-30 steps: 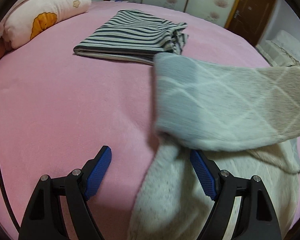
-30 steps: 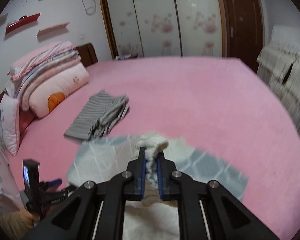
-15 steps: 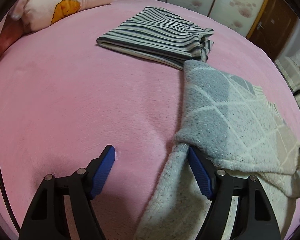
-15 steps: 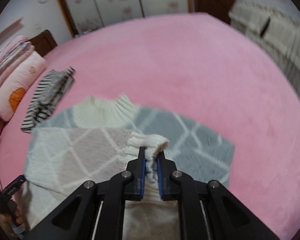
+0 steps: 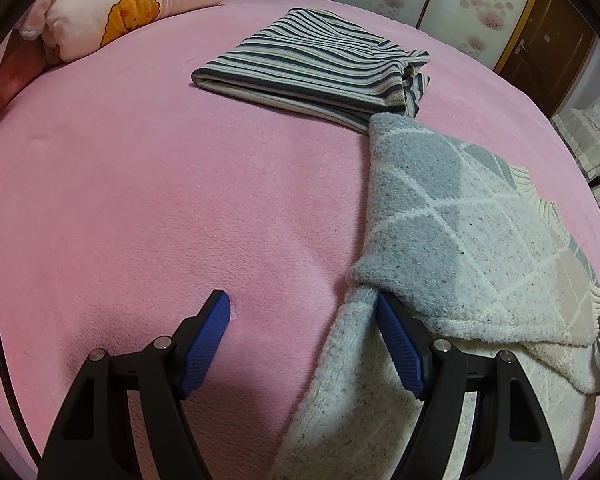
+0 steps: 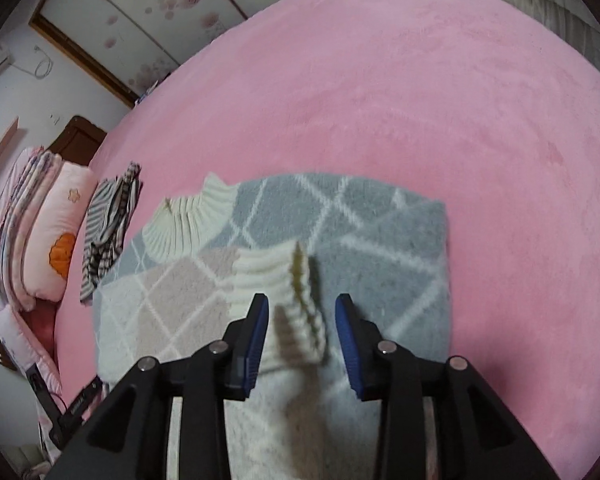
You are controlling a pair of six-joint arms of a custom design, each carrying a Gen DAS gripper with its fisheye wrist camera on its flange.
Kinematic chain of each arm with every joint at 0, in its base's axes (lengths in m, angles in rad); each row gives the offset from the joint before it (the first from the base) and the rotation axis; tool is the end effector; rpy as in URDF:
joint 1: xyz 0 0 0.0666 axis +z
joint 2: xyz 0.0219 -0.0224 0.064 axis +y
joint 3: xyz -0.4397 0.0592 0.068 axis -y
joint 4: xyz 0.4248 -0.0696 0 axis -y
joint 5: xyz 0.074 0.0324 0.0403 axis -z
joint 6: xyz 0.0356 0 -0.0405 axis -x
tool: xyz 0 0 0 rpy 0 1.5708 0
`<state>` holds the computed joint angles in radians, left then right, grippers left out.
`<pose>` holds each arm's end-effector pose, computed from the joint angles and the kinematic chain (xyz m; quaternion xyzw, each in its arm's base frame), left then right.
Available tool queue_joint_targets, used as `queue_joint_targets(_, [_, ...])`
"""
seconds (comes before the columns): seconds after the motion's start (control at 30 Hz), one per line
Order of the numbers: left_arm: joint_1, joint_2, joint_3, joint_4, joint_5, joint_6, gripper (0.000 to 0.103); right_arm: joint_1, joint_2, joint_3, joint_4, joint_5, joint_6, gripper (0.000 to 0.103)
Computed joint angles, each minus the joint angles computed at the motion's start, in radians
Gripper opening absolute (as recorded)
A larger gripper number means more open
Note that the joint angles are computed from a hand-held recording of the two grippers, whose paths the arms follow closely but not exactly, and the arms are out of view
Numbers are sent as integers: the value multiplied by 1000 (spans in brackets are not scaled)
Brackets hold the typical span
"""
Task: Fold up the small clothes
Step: 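Straighten the sleeve flat on the sweater with the right gripper, open, then withdraw both grippers and move them to the ribbed sweater hem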
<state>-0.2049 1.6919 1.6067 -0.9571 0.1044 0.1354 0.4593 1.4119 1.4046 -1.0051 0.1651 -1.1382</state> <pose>0.6070 -0.1303 0.4281 0.0471 0.9629 -0.0938 0.2485 0.4527 0.2169 0.4798 0.3404 0.8958 0.1415 0.2484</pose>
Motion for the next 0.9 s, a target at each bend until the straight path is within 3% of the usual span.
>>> queue_joint_targets(0.1, [1, 3, 3, -2, 0, 1, 75, 22, 21, 17, -29, 3, 29, 31])
queue_joint_targets(0.17, [1, 2, 2, -2, 2, 2, 75, 42, 41, 49, -92, 57, 38, 16])
queue_joint_targets(0.27, [1, 3, 2, -5, 5, -3, 75, 57, 24, 48, -111, 89, -3, 10])
queue_joint_targets(0.43, [-1, 10, 12, -22, -5, -25, 75, 75, 47, 71, -183, 106, -23, 9])
queue_joint_targets(0.6, [-9, 4, 30, -63, -23, -104, 75, 104, 83, 150, -288, 173, -11, 11])
queue_joint_targets(0.73, [-3, -48, 13, -62, -33, -146, 78, 148, 64, 192, -337, 234, -17, 11])
queue_joint_targets(0.9, [24, -148, -7, -58, 20, -169, 87, 240, 64, 275, -458, 339, -40, 11])
